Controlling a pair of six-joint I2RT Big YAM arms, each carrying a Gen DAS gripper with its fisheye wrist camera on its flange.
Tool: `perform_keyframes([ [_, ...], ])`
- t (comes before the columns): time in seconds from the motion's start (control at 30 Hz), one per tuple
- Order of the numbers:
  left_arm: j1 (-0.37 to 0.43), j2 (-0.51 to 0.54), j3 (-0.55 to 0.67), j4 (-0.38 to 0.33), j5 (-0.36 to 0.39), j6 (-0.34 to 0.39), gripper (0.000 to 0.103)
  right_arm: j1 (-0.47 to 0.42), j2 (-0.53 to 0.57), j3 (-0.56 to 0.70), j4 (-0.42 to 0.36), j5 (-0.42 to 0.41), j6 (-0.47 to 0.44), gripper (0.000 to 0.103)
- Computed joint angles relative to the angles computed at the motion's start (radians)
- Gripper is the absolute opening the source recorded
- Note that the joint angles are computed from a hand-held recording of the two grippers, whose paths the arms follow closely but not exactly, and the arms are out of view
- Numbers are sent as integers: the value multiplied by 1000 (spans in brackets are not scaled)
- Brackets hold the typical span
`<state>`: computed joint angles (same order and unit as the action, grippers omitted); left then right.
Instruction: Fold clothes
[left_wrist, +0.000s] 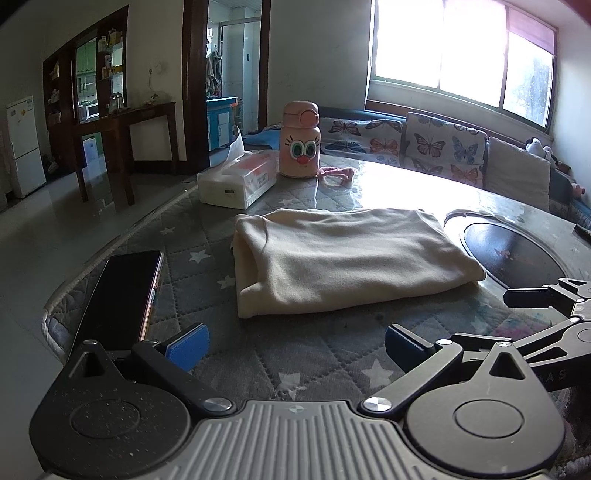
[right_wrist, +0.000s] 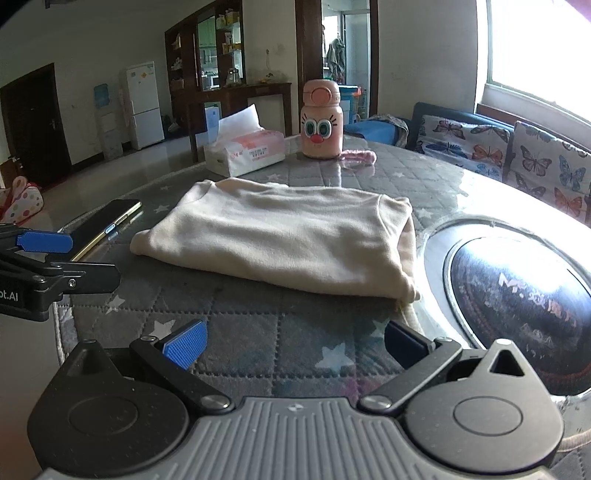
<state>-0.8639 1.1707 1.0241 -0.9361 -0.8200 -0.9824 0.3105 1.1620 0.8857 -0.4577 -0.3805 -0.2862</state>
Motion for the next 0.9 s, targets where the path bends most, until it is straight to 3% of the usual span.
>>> perform_keyframes([
  [0.9, -3, 26, 12, -1, -13, 1, 103, 10, -11, -15, 7, 27, 35, 103],
])
